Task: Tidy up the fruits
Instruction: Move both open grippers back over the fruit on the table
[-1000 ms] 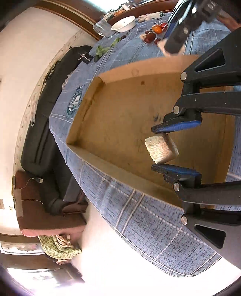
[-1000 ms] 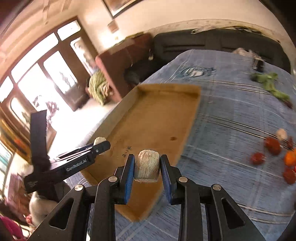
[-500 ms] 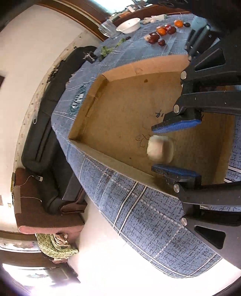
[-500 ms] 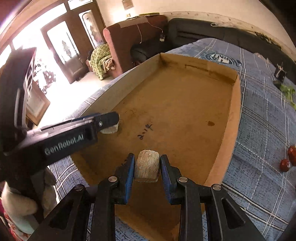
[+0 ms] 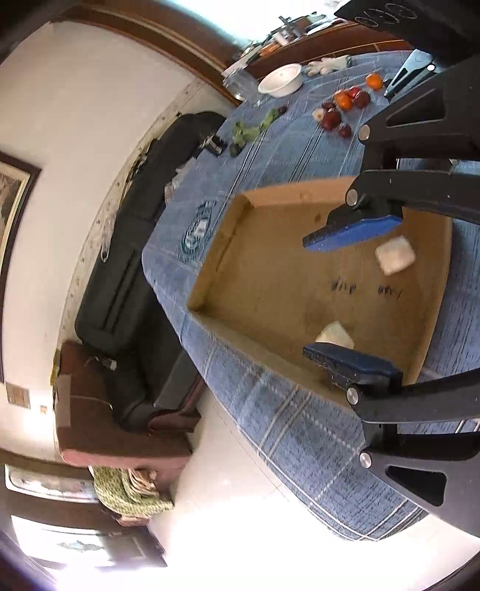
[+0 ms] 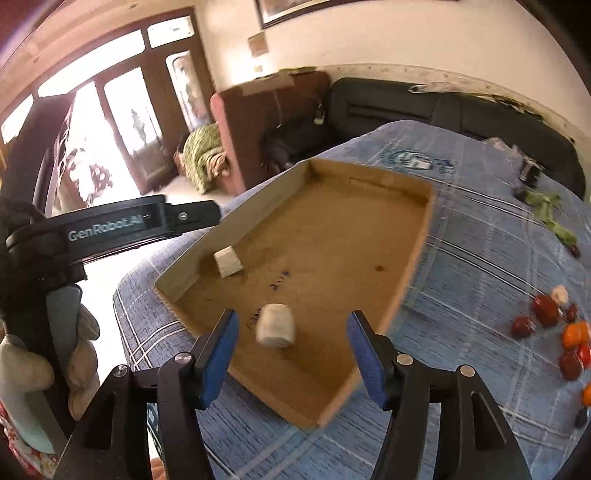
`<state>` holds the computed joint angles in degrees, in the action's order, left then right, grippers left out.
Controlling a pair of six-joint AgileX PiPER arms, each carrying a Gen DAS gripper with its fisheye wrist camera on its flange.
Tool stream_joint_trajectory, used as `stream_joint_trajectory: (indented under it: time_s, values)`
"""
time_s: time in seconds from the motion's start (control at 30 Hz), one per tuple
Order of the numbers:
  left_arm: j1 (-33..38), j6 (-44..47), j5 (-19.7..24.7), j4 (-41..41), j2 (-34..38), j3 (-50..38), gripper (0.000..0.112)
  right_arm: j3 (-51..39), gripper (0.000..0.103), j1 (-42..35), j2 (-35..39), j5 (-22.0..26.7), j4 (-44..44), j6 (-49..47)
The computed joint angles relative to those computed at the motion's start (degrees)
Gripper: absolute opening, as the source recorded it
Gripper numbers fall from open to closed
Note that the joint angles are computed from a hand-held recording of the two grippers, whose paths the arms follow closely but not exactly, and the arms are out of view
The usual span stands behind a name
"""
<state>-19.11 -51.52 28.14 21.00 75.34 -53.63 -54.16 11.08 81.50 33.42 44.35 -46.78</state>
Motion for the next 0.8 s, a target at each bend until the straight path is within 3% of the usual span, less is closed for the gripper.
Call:
stream_joint_trajectory:
  time_s: [0.1, 0.23, 0.33, 0.47, 0.63, 0.8]
  values:
    - [-2.7, -0.7, 1.0, 0.5, 0.2, -2.0, 0.056, 1.8, 0.068, -8.1, -2.8, 2.9, 3.4, -4.1]
    - [-7.2, -4.0, 1.8, 3.8, 2.6, -5.2, 0.064, 1.7, 0.069, -25.0, -5.4, 8.8, 5.1, -8.2]
    - [-9.4, 0.8, 1.2, -1.2, 6.7, -8.8, 0.064, -1.8, 0.074, -38.5, -1.5, 11.6, 6.2, -11.1]
    - [-13.5, 4.6, 1.1, -4.8, 12.4, -13.4, 0.064, -8.3, 0.074, -49.5, 5.7, 13.0, 3.3, -7.4]
    - [-17.7, 12.2, 2.2, -11.9, 22.1, -21.6, 0.064, -12.9, 0.073, -53.6, 12.3, 14.0, 2.8, -5.2]
    - [-21.5, 13.7, 5.0, -9.7, 30.6, -30.7, 0.064, -13.9, 0.073, -52.8, 15.8, 14.1, 3.1, -5.6]
